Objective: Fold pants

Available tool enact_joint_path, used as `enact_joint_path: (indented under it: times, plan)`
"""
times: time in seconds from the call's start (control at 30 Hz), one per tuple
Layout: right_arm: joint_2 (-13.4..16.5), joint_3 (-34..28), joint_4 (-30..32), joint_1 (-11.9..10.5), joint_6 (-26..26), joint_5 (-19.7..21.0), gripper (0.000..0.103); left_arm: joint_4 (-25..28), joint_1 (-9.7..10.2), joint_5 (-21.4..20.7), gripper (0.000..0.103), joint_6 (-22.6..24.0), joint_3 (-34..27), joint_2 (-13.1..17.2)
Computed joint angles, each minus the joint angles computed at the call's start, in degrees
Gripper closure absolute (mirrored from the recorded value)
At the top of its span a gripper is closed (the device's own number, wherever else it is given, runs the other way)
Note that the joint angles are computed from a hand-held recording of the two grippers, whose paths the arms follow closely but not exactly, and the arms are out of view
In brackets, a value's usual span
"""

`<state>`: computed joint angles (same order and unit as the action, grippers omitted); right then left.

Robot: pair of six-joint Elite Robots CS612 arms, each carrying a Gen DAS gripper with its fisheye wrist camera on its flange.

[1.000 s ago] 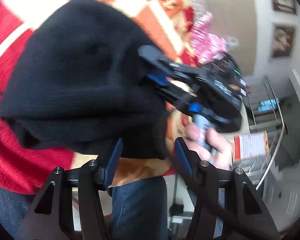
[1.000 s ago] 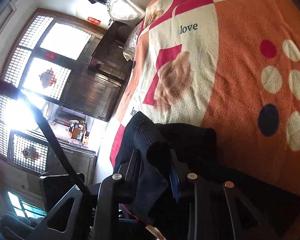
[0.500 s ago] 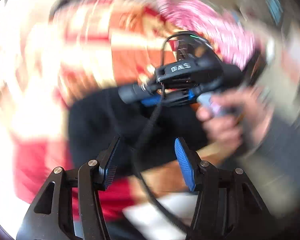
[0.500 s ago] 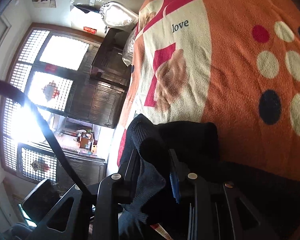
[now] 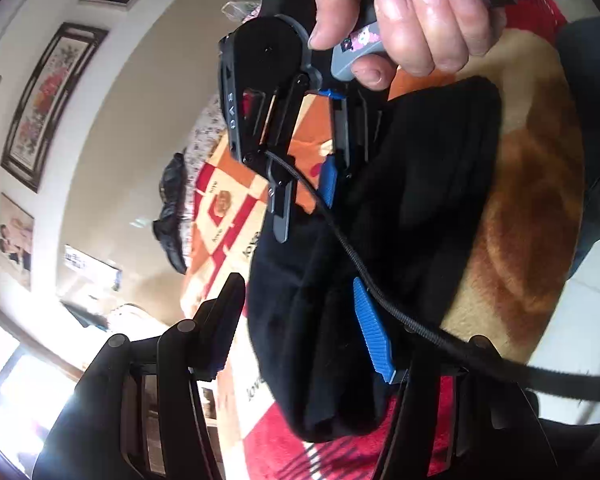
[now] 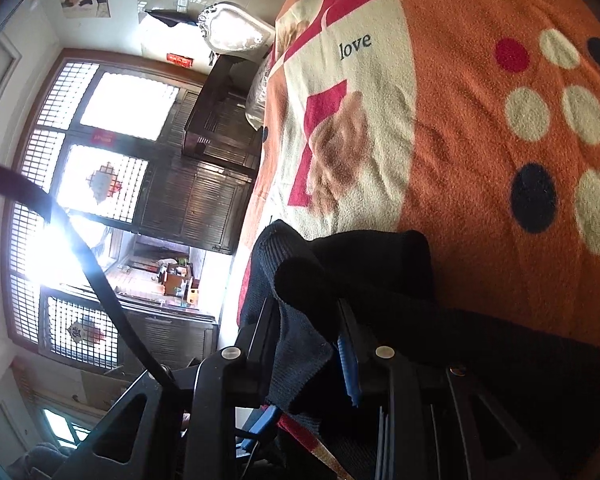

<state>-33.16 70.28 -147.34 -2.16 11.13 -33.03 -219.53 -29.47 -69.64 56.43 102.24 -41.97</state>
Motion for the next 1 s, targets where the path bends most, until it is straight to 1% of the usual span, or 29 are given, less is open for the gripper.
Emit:
enact_joint_path:
  times: [0.07, 0.13, 0.17, 0.27, 0.37, 0.43, 0.53, 0.6, 0.63, 0.67, 0.7, 0.73, 0.77, 0.8, 0.83, 0.87, 0.93, 0.97, 1.0]
  plan:
    - [0.01, 0.03, -0.25, -0.01, 0.04, 0.04, 0.076, -1.77, 0.09, -1.68, 0.046, 0.08, 0.93, -0.54]
    - [0.24, -0.26, -0.23, 0.01, 0.22, 0.1, 0.076, -1.45, 0.01, -0.81, 0.046, 1.92, 0.19, 0.05]
    - [0.32, -0.34, -0.28, 0.0, 0.41, 0.09, 0.076, -0.11, 0.21, -1.11, 0.046, 2.39, -0.57, 0.41]
    - [0.45, -0.45, -0.51, 0.04, 0.92, 0.05, 0.076, 3.33, 0.12, -1.74, 0.046, 2.1, 0.13, -0.22]
    - [0.61, -0.46, -0.83, 0.03, 1.07, 0.22, 0.076, 7.12, 0.04, -1.02, 0.046, 2.57, -0.8, 0.16]
    - [0.9, -0.43, -2.46, 0.0, 2.59, 0.66, 0.076, 7.53, -0.06, 0.18, 0.046, 2.22, -1.94, 0.88]
    - [1.24, -0.38, -4.21, -0.02, 3.88, 1.58, 0.076, 6.77, -0.46, 3.17, 0.046, 2.53, -3.51, 1.94]
    - [1.26, -0.29, -5.09, 0.04, 3.75, 1.39, 0.076, 9.24, -0.2, 2.76, 0.047, -0.25, -3.76, 1.59]
    - [1.22, -0.21, -5.59, 0.13, 3.62, 0.83, 0.076, 12.33, 0.05, 2.23, 0.058, -2.81, -3.78, 0.91]
    - [1.22, -0.16, -5.97, 0.19, 3.58, 0.52, 0.076, 15.9, 0.4, 1.49, 0.079, -5.31, -4.07, 0.26]
    - [1.24, -0.17, -6.13, 0.29, 3.53, 0.37, 0.082, 19.96, 0.7, 1.38, 0.087, -8.35, -4.49, -0.42]
    - [1.13, -0.15, -5.53, 0.44, 2.79, -0.13, 0.087, 22.65, 0.94, 1.22, 0.088, -10.7, -4.83, -0.83]
    - [1.03, -0.09, -5.24, 0.53, 2.15, -0.48, 0.095, 23.0, 1.12, 0.77, 0.09, -11.92, -4.85, -1.08]
    - [0.78, 0.23, -5.62, 0.62, 1.6, -0.95, 0.097, 22.36, 1.04, 1.09, 0.091, -12.14, -4.71, -1.19]
    - [0.13, 0.87, -6.33, 0.73, 0.51, -2.09, 0.098, 21.16, 0.92, 1.4, 0.091, -12.1, -4.54, -1.33]
    - [-0.18, 1.32, -7.49, 0.66, 0.77, -2.26, 0.098, 18.81, 0.62, 1.69, 0.091, -11.9, -4.06, -1.54]
    - [-1.15, 2.99, -12.51, 0.08, 3.19, -1.85, 0.098, 15.24, 0.11, 1.54, 0.091, -11.38, -3.4, -1.78]
    - [-1.82, 3.89, -13.69, -0.4, 3.65, -1.15, 0.098, 14.44, -0.18, 1.01, 0.091, -11.37, -3.37, -2.02]
    - [-2.57, 4.86, -14.68, -0.73, 3.55, -1.55, 0.098, 13.95, -0.53, 0.24, 0.091, -11.59, -3.17, -2.33]
